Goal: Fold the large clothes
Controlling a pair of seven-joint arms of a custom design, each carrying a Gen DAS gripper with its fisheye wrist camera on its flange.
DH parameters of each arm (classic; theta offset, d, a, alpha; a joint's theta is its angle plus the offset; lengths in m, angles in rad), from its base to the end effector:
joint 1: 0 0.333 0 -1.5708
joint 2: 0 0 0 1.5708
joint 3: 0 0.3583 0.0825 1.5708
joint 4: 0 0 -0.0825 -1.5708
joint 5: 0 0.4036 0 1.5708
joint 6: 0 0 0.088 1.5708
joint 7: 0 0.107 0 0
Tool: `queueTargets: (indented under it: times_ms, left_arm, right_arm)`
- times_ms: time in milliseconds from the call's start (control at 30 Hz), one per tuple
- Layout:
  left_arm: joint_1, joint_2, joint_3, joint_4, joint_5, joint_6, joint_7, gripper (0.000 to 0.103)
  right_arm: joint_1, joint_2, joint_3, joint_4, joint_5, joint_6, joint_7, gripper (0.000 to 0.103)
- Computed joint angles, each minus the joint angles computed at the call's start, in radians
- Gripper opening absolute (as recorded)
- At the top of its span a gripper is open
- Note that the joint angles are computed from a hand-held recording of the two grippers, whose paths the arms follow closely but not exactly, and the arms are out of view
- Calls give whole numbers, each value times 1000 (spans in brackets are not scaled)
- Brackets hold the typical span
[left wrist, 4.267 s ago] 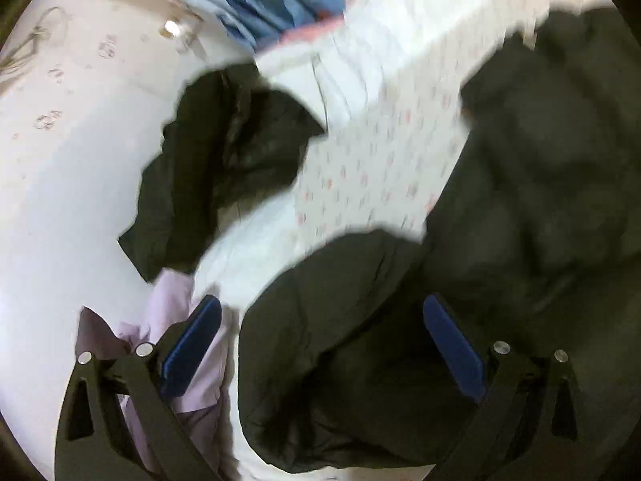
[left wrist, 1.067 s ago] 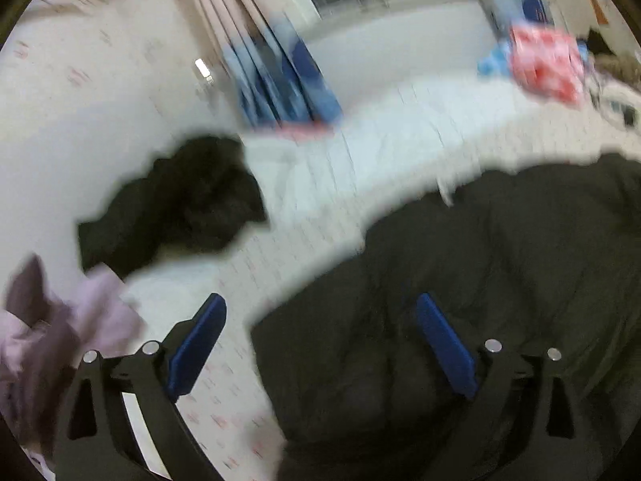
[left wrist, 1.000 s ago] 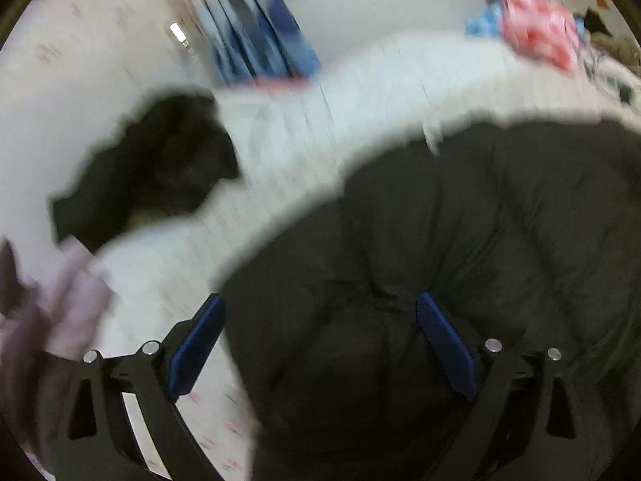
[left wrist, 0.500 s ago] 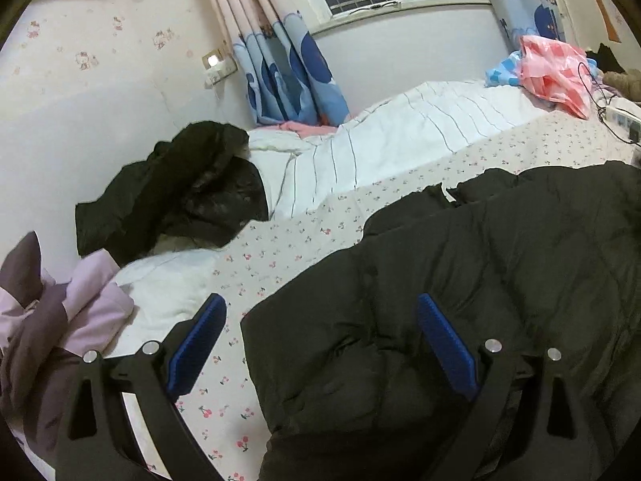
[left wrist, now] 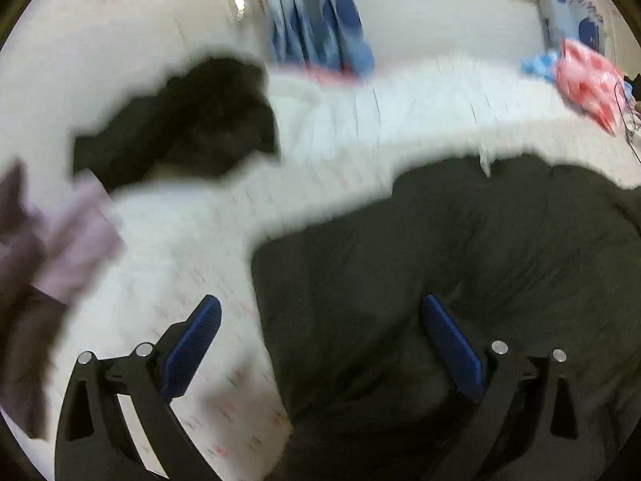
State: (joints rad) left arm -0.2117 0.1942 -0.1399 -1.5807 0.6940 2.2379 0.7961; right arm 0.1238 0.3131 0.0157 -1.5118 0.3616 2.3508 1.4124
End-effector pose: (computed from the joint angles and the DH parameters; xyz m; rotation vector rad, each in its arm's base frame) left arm 0.6570 -0.2107 0.6186 -1.8156 1.6053 -0.3843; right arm 0.7227 0.1048 0.5794 -1.8925 1.6964 -0.1902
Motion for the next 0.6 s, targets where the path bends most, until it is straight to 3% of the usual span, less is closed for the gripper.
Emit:
queueTargets:
  times_ms: [33,133,200,233,267,333,400,500,533,600]
  left_arm:
    - [25,12,-18,4,-72,-4,44,96]
    - [24,-13,7,-32,-76,19,-28,96]
    - [11,-45,20,-60,41,64,-123,96]
    - [8,-54,22,-66,93,81,-167,96]
    - [5,-62,23,-69,151,94,-209,96]
    - [8,-18,5,-9,101,7,-127,96]
    - [31,23,-19,25,-15,-35,0,96]
    - [-8,-7,24,-11,138,28,-145,96]
    - [-11,-28,32,-33,205,86,-217,96]
    - [-13,-50,38,-54,324,150,-339,96]
  right_arm:
    - [-1,-4,-2,4,4,-8,14,76]
    - [4,-61,-1,-47,3,68,-7,76]
    - [11,-112,-2,-102,-7,149,-29,76]
    - [27,-117,-22,-101,-50,134,-11,76]
    - [31,-90,-29,-67,-112,63,16,76]
    - [-11,-22,-17,18,-60,-63,-13,76]
    - [0,-56,-23,-20,-69,8,10,76]
    - [-2,-99,-2,-51,-13,135,-34,76]
    - [7,-87,-5,-21,-30,149,-25,76]
    - [1,-26,0,82,-20,94,-26,77]
